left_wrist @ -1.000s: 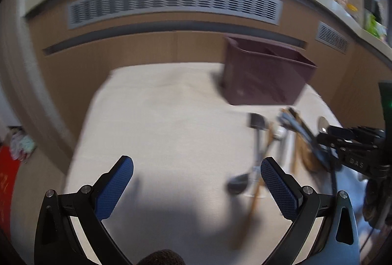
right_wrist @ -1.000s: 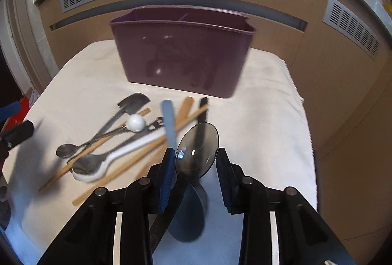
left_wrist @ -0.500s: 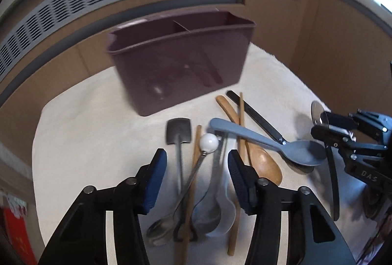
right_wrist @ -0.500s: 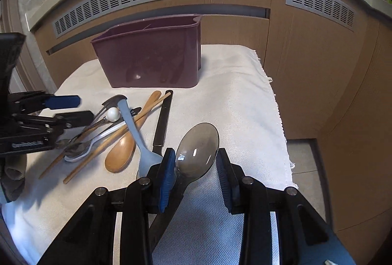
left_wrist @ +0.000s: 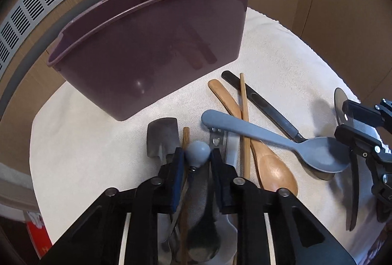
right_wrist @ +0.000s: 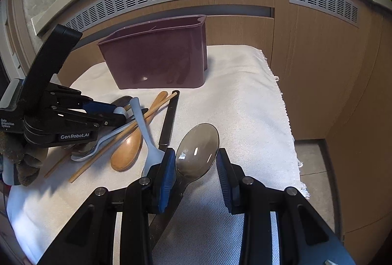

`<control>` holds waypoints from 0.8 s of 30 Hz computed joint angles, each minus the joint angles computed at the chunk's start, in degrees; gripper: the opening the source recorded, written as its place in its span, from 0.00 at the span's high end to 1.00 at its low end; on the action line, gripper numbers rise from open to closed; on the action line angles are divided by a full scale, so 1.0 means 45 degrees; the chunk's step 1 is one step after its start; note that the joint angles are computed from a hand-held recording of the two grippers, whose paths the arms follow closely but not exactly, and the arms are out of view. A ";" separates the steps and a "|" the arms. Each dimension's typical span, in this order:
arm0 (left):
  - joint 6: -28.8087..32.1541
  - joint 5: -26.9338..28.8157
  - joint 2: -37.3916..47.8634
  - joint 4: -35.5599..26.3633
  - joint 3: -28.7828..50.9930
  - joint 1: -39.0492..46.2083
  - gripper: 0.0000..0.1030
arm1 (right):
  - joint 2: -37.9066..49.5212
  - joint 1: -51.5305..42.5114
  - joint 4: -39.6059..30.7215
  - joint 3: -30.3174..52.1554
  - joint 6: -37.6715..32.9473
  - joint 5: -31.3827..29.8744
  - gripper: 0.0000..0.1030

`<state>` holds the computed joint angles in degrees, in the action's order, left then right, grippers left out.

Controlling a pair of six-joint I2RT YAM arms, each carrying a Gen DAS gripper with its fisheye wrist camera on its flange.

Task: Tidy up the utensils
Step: 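Grasp the white-ball-handled metal spoon with the left tool while the right holds its spoon, then lift both held spoons and carry them over the maroon holder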

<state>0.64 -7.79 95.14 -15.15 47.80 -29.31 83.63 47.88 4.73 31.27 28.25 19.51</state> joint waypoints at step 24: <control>-0.3591 0.0759 -1.2599 -0.0487 -0.5996 0.1843 0.78 | -0.0646 0.2527 -0.2458 0.1624 0.0319 0.3089 0.69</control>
<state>-15.52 -4.37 38.44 -17.34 20.82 -21.01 80.72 59.26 -6.33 38.58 29.68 33.41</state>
